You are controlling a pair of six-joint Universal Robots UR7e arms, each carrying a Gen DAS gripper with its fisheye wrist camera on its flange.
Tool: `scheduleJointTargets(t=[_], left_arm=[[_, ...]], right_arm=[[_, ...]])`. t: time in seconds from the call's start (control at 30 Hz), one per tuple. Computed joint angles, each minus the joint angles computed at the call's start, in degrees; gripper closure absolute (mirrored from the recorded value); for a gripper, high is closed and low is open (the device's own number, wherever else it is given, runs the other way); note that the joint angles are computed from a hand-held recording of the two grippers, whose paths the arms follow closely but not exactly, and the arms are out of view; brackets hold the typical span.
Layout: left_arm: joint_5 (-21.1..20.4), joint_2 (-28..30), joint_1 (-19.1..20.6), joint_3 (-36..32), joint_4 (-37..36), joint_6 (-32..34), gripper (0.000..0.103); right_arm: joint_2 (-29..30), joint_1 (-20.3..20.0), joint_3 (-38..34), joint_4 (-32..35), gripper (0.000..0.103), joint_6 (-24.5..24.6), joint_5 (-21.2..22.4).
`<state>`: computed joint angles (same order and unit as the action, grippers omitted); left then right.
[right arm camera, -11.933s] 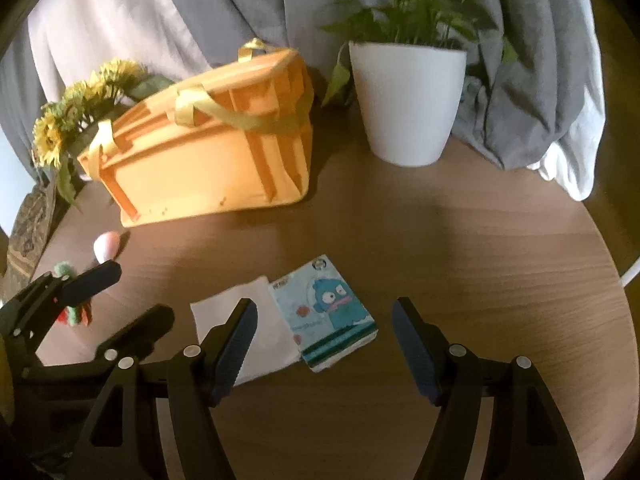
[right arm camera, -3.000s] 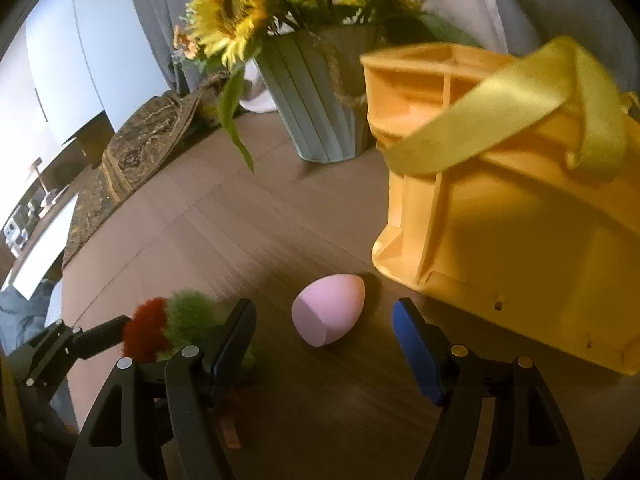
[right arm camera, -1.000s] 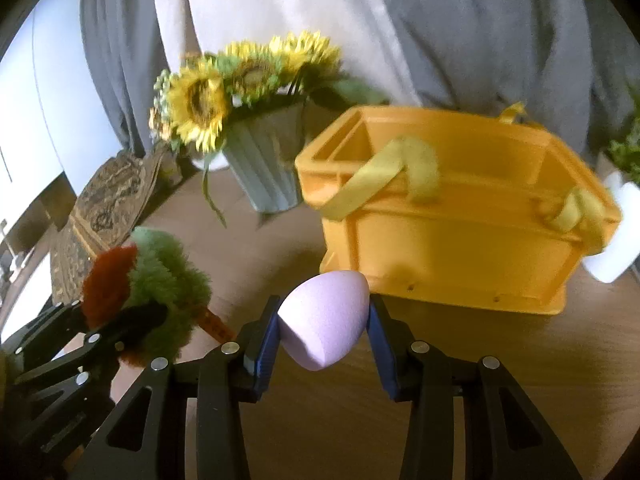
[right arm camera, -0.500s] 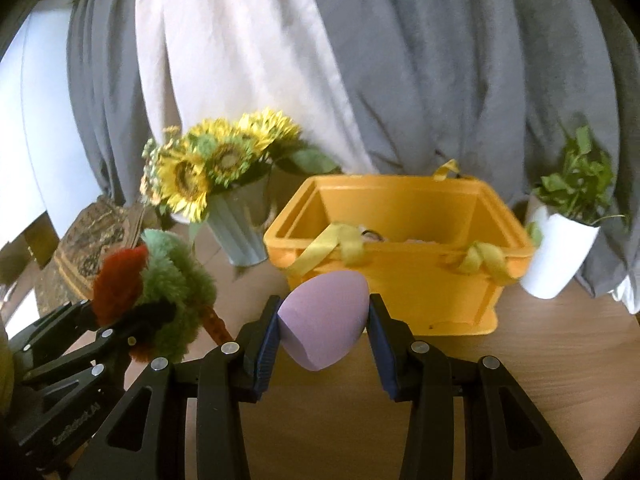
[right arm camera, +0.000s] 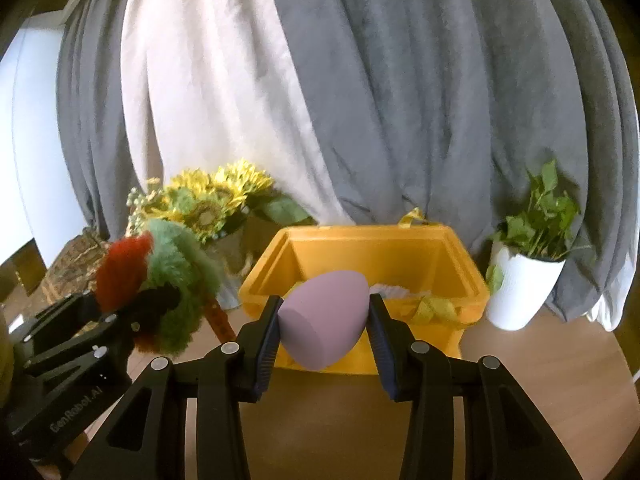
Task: Organize soft objects
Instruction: 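Lift the strawberry toy and pink sponge and carry both over the crate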
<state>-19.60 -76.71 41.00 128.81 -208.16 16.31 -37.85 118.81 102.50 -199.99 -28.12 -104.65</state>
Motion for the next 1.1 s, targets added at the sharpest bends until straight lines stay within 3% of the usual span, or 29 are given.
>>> scheduleJointTargets(t=[0.17, 0.53, 1.1], left_arm=[[-2.18, 2.51, 1.24, -3.97, -4.21, 6.53, 0.062], [-7.40, 6.86, 4.84, -12.45, -5.49, 13.92, 0.062], [-12.54, 12.59, 10.67, -22.14, 0.76, 14.80, 0.062]], right_arm=[[0.45, 0.06, -2.06, -1.01, 0.060, -0.22, -0.17], [2.44, -0.16, -8.81, -1.21, 0.060, -1.82, -0.83], [6.70, -2.52, -18.75, 4.69, 0.060, -2.98, -0.73]])
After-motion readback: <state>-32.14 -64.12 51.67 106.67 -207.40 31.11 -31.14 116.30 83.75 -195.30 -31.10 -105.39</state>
